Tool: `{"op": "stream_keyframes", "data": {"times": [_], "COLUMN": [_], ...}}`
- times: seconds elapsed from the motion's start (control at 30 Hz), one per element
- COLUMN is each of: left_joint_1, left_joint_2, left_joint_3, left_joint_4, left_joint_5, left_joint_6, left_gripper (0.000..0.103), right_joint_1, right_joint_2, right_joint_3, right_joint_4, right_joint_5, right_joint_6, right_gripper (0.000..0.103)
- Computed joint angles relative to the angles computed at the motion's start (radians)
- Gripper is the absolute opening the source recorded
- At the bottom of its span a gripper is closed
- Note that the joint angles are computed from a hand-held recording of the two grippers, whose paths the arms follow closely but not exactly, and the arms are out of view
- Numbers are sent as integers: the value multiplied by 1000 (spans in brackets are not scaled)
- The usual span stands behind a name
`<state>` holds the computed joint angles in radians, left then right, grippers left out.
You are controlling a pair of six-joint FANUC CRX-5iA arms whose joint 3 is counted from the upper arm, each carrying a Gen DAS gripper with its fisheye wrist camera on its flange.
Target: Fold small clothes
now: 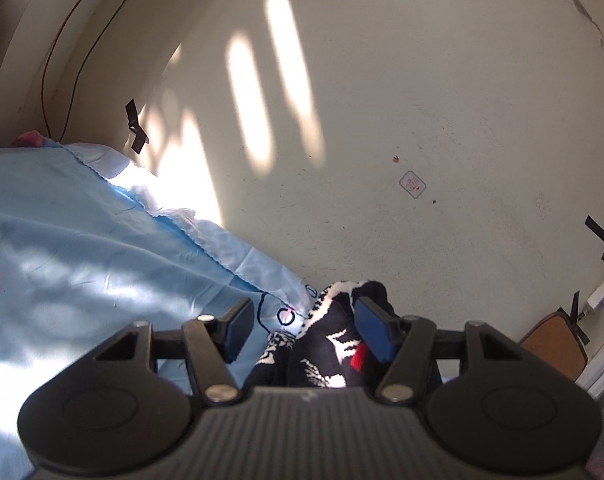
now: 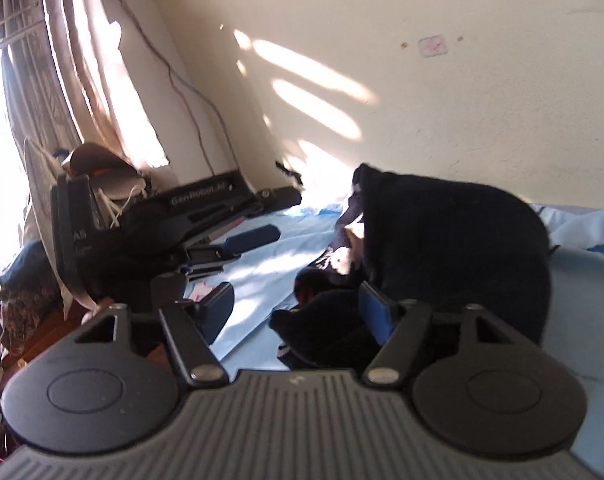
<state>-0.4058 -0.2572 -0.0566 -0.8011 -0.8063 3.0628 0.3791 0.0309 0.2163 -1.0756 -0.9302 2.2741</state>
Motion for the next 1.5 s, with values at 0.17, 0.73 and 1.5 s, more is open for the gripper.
{"op": "stream_keyframes", "data": {"times": [0.17, 0.73, 1.5], "left_joint_1": [-37, -22, 94], "left_joint_2": [87, 156, 44], "left_joint_3": [82, 153, 14], "left_joint_4": [29, 75, 193], "left_joint_5": [-84, -239, -34], "left_joint_6": [-171, -223, -150], "left_gripper": [65, 65, 92], "right_joint_1": [36, 42, 60], "right_joint_2": [2, 147, 253], "right_joint_3": [-25, 161, 313], "right_joint_4": [156, 166, 216], "right_joint_5": [185, 67, 17], "right_joint_6": [-249, -323, -442], "right_gripper": [25, 17, 62]}}
